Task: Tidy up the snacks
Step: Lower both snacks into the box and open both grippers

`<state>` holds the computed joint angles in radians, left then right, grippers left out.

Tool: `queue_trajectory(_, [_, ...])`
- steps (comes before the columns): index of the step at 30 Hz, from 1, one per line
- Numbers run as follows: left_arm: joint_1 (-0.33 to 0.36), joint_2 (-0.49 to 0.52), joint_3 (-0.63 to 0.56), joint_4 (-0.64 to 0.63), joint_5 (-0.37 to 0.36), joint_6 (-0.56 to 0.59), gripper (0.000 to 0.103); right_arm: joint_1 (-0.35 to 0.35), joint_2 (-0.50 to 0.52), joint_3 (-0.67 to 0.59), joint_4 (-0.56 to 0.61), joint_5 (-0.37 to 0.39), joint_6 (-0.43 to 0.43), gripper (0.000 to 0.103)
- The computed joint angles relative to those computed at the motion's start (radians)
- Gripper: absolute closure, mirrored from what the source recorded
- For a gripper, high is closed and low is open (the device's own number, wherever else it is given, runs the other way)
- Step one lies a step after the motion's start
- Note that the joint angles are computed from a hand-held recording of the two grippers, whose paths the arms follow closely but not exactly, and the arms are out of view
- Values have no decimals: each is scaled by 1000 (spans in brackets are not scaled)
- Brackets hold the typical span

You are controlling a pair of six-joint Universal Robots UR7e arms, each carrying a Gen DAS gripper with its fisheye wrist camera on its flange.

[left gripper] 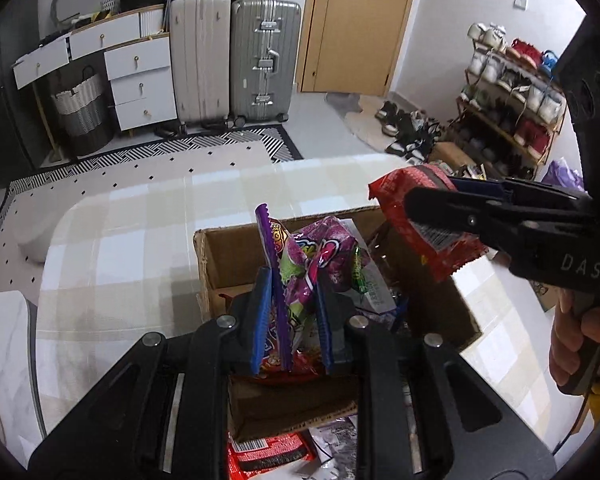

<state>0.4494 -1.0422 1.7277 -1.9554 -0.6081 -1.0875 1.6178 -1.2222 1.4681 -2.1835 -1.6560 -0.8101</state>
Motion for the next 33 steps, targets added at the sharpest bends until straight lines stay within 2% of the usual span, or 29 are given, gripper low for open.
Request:
queue_trajectory(9, [46,29,-2,-36,-12,69,84,-12,41,-6,8,-35,2,61])
queue_trajectory(17, [52,33,-9,-25,-27,41,83,-14,52,-2,-12,-61,2,61])
queue_trajectory(33, [-3,-18,6,24,-1,-4,76,2,28,28,-35,-83,-15,61])
